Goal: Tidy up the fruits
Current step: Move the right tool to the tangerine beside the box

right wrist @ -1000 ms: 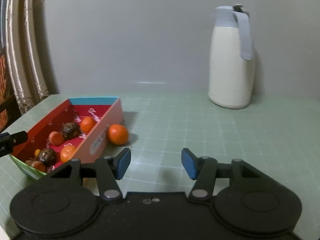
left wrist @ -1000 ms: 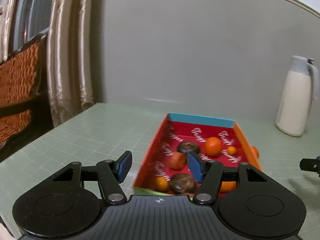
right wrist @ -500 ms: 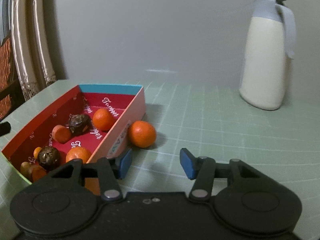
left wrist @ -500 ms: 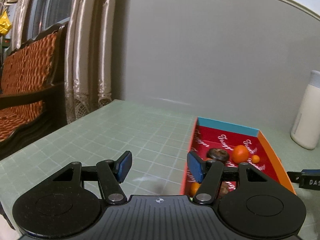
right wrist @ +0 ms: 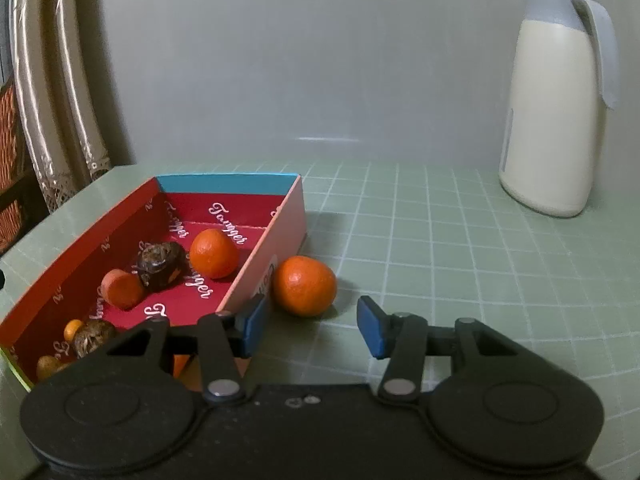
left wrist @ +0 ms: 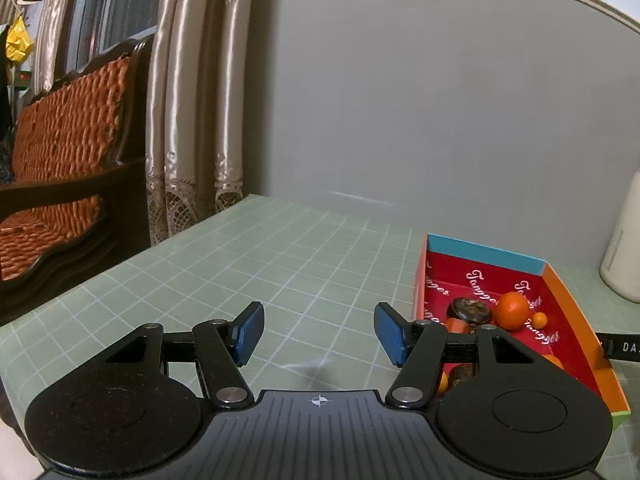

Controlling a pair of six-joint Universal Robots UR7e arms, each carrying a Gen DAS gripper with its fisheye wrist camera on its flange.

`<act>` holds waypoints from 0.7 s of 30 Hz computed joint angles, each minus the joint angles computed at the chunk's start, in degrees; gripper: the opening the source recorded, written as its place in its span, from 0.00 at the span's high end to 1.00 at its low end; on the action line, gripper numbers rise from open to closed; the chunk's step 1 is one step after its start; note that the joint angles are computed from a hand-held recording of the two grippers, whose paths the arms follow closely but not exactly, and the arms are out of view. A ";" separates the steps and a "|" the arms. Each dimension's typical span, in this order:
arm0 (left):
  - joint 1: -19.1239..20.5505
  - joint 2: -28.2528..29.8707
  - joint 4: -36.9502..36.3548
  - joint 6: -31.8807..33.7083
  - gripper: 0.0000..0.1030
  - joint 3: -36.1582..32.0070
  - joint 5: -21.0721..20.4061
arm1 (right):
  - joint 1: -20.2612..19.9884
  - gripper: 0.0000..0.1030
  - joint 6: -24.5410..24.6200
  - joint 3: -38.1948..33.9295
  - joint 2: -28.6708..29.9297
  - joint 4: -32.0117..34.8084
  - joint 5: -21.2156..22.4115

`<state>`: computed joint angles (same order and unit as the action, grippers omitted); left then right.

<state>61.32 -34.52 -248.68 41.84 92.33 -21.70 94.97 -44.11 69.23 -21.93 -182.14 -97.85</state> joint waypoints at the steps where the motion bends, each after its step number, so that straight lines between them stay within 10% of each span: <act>1: -0.03 0.08 -0.06 0.22 0.41 -0.07 0.00 | -0.08 0.53 0.53 -0.04 -0.04 0.16 0.21; 21: 0.13 -0.60 1.44 -0.89 0.41 0.97 0.05 | -0.24 0.56 4.47 -3.62 1.68 3.37 1.10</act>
<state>61.45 -35.12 -247.24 40.95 93.30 -21.65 94.72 -39.64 65.60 -20.25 -178.76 -96.75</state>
